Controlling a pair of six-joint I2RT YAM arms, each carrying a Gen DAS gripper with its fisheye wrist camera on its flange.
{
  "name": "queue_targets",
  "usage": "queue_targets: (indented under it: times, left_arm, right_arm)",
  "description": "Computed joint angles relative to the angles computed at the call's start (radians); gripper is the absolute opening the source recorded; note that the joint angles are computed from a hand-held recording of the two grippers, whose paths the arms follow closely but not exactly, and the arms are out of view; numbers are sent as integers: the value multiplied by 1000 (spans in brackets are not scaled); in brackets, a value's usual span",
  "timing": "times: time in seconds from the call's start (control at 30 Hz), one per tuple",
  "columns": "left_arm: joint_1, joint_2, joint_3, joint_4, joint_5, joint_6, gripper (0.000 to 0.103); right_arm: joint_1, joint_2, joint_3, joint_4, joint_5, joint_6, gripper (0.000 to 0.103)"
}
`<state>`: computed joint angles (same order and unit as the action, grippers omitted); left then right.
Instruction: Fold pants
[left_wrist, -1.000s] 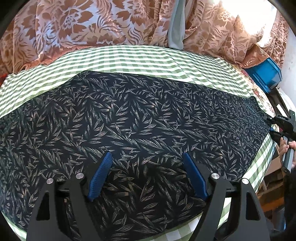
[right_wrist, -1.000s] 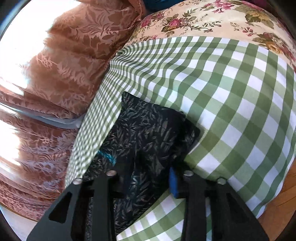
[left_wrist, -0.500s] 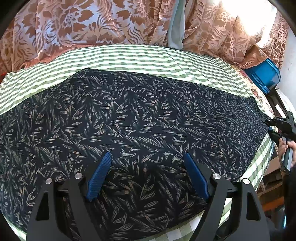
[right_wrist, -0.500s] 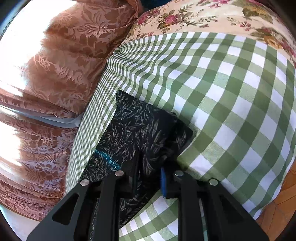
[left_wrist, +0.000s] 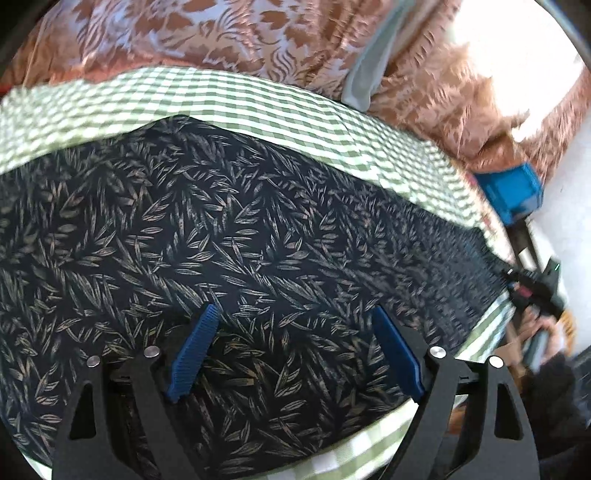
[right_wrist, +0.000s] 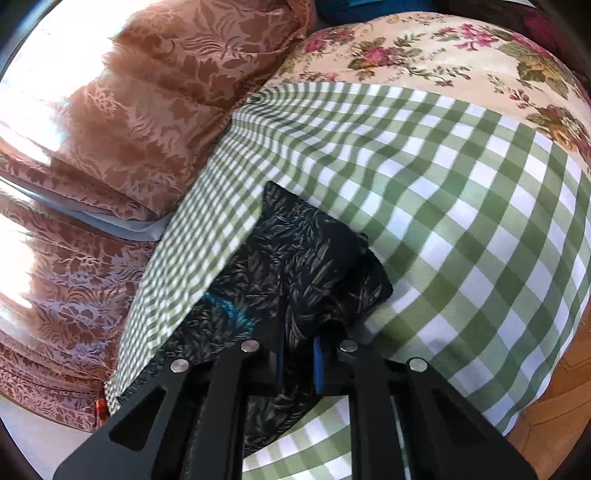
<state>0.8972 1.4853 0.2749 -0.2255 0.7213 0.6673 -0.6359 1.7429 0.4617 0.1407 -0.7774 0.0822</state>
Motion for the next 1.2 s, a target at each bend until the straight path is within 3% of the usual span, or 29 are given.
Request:
queue_targets:
  times: [0.17, 0.27, 0.4, 0.53, 0.67, 0.83, 1.07, 1.2]
  left_arm:
    - [85, 126, 131, -236, 107, 128, 81]
    - [108, 167, 174, -312, 146, 144, 81]
    - [137, 212, 217, -378, 181, 178, 81]
    - [161, 285, 274, -466, 206, 208, 81]
    - [188, 386, 350, -591, 234, 272, 81]
    - [210, 481, 432, -789, 291, 413, 91]
    - [72, 526, 463, -754, 324, 282, 92]
    - [-56, 471, 413, -617, 327, 127, 92]
  right_arm:
    - [54, -135, -27, -45, -49, 16, 10]
    - [132, -258, -49, -79, -59, 33, 10]
    - [353, -460, -91, -100, -13, 104, 10]
    - [651, -570, -134, -37, 77, 223, 10]
    - [1024, -503, -142, 111, 232, 342, 10]
    - [1320, -296, -109, 240, 392, 377, 10]
    - [1526, -186, -107, 279, 637, 285, 10]
    - [1563, -166, -133, 324, 690, 249, 10]
